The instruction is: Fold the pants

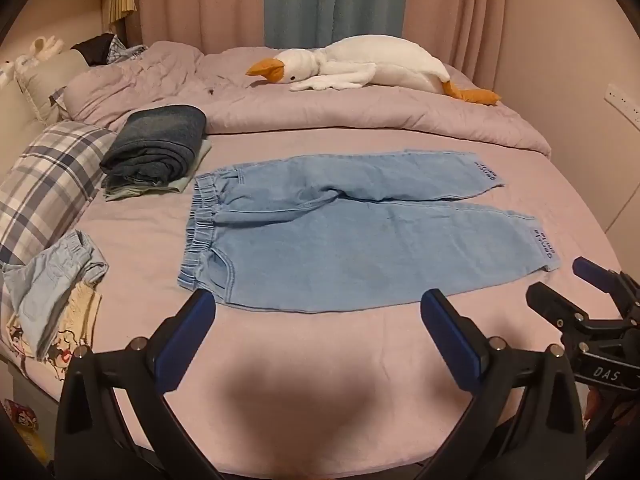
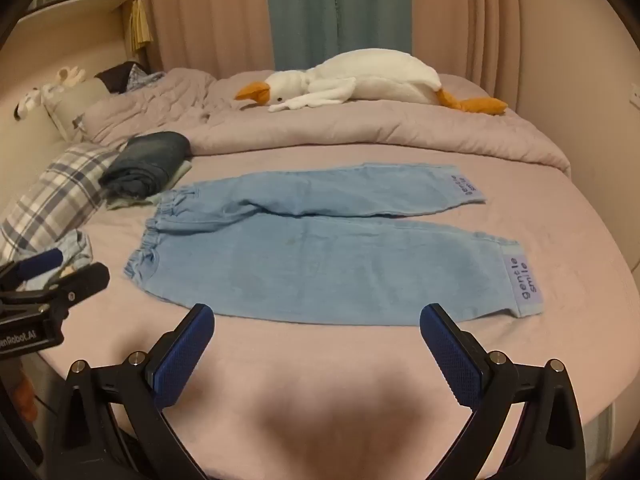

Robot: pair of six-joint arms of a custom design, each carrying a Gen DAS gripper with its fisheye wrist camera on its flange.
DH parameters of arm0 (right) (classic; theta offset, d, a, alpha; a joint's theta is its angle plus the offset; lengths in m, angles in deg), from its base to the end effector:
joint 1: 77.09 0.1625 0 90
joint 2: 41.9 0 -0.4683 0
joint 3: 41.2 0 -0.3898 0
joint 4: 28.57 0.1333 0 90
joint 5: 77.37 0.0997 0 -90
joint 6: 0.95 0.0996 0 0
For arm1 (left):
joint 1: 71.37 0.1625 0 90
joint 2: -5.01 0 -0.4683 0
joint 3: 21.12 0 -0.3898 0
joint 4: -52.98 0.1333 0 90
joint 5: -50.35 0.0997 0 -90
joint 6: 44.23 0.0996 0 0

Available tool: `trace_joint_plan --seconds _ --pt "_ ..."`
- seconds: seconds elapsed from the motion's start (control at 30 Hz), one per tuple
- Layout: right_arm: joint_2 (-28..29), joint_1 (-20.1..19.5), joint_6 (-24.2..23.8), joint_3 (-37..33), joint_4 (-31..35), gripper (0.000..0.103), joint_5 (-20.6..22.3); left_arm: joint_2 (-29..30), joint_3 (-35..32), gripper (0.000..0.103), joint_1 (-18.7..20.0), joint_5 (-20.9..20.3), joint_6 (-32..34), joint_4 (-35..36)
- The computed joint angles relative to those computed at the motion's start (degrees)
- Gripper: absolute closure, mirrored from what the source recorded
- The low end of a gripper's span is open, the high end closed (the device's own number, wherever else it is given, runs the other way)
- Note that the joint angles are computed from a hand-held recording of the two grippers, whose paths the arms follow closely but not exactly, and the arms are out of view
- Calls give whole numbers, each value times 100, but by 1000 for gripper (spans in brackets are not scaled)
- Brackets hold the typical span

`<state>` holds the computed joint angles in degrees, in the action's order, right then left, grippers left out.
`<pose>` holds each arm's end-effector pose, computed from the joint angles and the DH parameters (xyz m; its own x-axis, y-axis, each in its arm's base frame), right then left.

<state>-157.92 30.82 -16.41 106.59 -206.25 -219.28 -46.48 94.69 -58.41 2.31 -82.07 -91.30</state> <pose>0.1238 -0.2046 0.4262 -0.7130 0.2728 0.6459 -0.3760 0.6288 -0.6806 -0.4870 -0.3172 0.0873 -0.6307 0.4575 -0.6269 0.7252 0.6350 -0.2662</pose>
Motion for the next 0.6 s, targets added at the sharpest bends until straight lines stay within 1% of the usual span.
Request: trace_joint_plan --seconds 0.13,0.17,0.2,0.27,0.3,0.37,0.4,0.43,0.6 --pt "211 107 60 25 -130 1 -184 143 -95 0 -81 139 35 132" --pt "117 77 186 -12 28 1 -63 83 16 0 -82 72 73 -79" --pt "-54 -4 153 32 -16 1 136 30 121 0 -87 0 115 -302" --pt "-105 -9 196 30 59 1 123 -95 291 0 -80 -83 116 -491" --pt "-73 5 222 16 78 1 75 -80 240 0 -86 -91 114 -407" --pt "54 156 302 1 51 1 -92 -109 221 0 -66 -141 106 -336" --pt "-9 47 196 29 -9 1 5 -118 214 0 -49 -171 120 -323" --pt "-2 62 177 27 -33 1 -20 -42 128 0 -14 -185 117 -262" --pt "-45 31 157 3 5 1 6 -27 106 0 -6 -180 145 -235"
